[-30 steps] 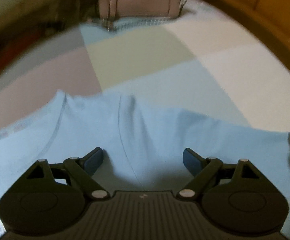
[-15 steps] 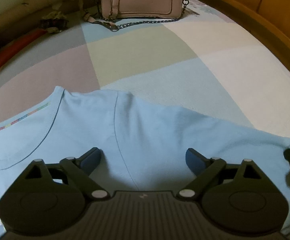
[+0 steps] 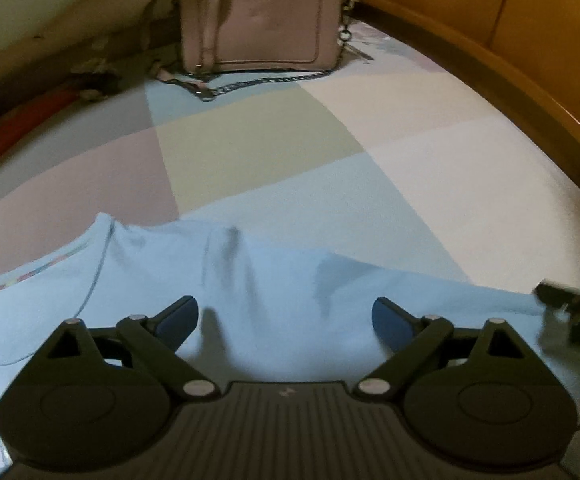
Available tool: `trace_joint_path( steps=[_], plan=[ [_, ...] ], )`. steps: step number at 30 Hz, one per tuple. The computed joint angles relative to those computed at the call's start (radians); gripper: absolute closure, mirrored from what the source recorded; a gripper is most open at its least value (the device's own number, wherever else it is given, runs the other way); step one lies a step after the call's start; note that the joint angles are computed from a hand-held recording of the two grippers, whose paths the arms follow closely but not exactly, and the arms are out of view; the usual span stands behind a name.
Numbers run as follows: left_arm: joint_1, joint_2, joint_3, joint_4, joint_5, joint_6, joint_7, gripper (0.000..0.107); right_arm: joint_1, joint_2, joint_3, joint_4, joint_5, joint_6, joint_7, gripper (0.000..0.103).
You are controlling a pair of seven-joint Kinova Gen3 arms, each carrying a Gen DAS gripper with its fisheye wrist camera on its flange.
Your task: Fold clothes
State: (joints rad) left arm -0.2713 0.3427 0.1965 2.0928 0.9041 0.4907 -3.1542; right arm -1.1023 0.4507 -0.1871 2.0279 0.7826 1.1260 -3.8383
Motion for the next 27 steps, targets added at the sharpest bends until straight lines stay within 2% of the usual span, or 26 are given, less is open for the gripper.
trace_joint_path(
  steps=[2, 6, 8, 12, 18, 23, 27],
  plan=[
    [0.010, 0.005, -0.001, 0.002, -0.009, -0.013, 0.006, 0.015, -0.033, 0.010, 0.006, -0.001, 0.001, 0.006, 0.006, 0.000],
    [0.014, 0.013, 0.004, 0.003, -0.025, -0.029, 0.031, 0.015, -0.015, 0.002, -0.016, 0.011, 0.028, -0.002, 0.058, 0.002],
    [0.000, 0.012, 0.018, 0.007, -0.018, -0.030, 0.016, 0.015, -0.015, -0.006, -0.026, 0.020, 0.060, -0.007, 0.129, 0.011],
    [-0.014, 0.008, 0.031, 0.017, 0.000, -0.030, -0.020, 0.015, 0.003, -0.051, -0.047, 0.058, 0.112, -0.073, 0.250, 0.040],
    [-0.014, -0.002, 0.024, 0.024, 0.024, -0.011, -0.048, 0.015, 0.091, -0.143, -0.039, 0.118, 0.099, -0.243, 0.257, 0.058],
    [0.002, -0.005, 0.009, 0.026, 0.035, -0.008, -0.052, 0.015, 0.118, -0.150, -0.038, 0.089, 0.034, -0.254, 0.297, 0.058],
    [0.013, -0.008, 0.000, 0.026, 0.032, -0.004, -0.043, 0.015, 0.100, -0.136, -0.040, 0.065, 0.007, -0.225, 0.309, 0.059]
  ],
)
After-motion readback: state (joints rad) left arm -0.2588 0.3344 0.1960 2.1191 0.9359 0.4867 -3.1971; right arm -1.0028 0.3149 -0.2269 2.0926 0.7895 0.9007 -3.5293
